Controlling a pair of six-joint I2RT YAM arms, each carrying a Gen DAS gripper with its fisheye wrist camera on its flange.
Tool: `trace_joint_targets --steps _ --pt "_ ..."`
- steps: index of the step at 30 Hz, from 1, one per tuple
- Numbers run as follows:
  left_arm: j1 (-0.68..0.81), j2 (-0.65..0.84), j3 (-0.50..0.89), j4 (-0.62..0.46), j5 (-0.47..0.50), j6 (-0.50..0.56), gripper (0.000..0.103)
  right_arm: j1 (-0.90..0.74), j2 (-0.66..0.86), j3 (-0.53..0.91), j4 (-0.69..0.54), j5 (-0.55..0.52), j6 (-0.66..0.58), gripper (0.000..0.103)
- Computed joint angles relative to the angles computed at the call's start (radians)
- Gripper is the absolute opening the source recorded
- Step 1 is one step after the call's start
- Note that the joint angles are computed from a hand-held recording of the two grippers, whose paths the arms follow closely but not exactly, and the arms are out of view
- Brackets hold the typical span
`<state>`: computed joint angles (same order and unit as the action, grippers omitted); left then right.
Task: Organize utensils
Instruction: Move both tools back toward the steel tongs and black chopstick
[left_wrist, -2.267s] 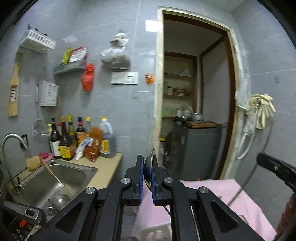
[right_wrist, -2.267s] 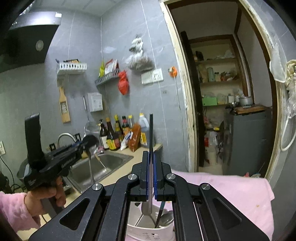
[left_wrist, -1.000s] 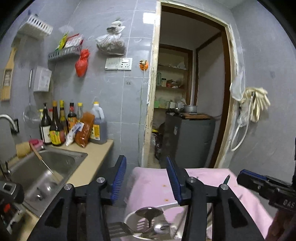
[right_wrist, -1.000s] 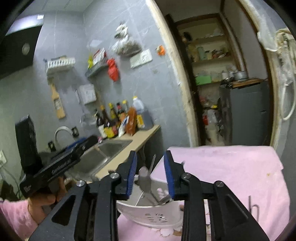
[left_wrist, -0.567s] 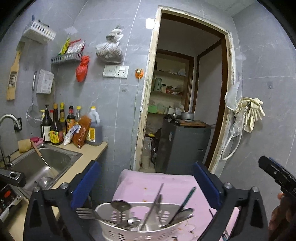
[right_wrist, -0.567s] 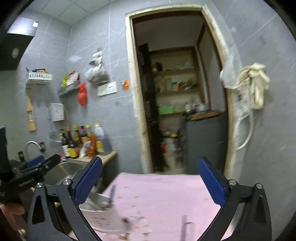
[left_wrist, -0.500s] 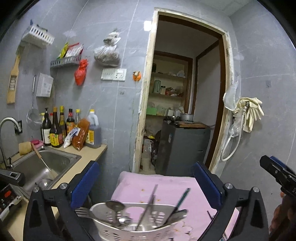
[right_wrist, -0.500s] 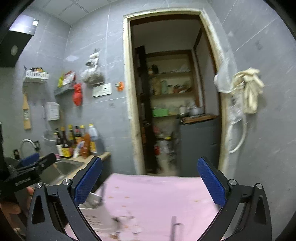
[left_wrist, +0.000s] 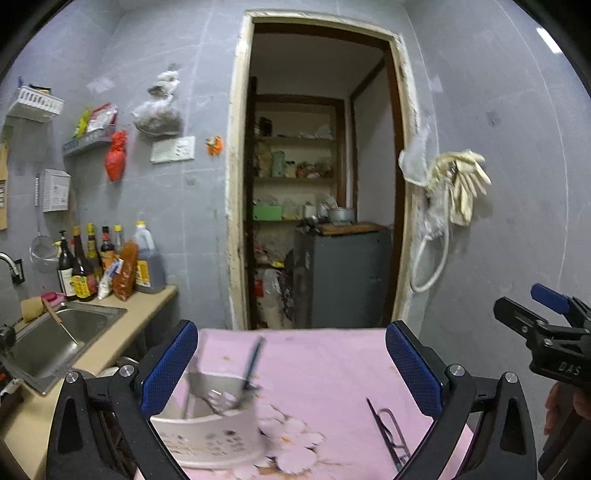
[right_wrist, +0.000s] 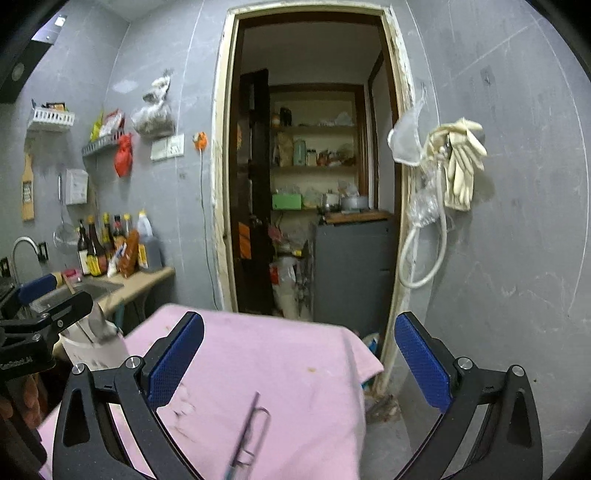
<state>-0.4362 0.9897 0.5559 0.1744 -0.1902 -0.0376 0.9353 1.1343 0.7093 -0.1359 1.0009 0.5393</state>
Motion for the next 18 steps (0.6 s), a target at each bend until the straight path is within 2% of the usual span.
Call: trace_joint_targets --steps 7,13,18 --pt "-0.149 0.144 0.001 0.035 -0.141 -0.026 0.103 -0.106 -0.048 -0.122 0.052 -0.132 -0.017 0.101" --pt "-0.190 0.265 0.037 0.009 -0.170 -0.045 0.103 -0.202 -0.023 -0.193 0.120 -0.274 -0.011 0.101" --pt "-0.180 0.355 0.074 -0.038 -0.166 -0.091 0.103 -0.249 0.075 -0.223 0.215 -0.371 -0.015 0.101"
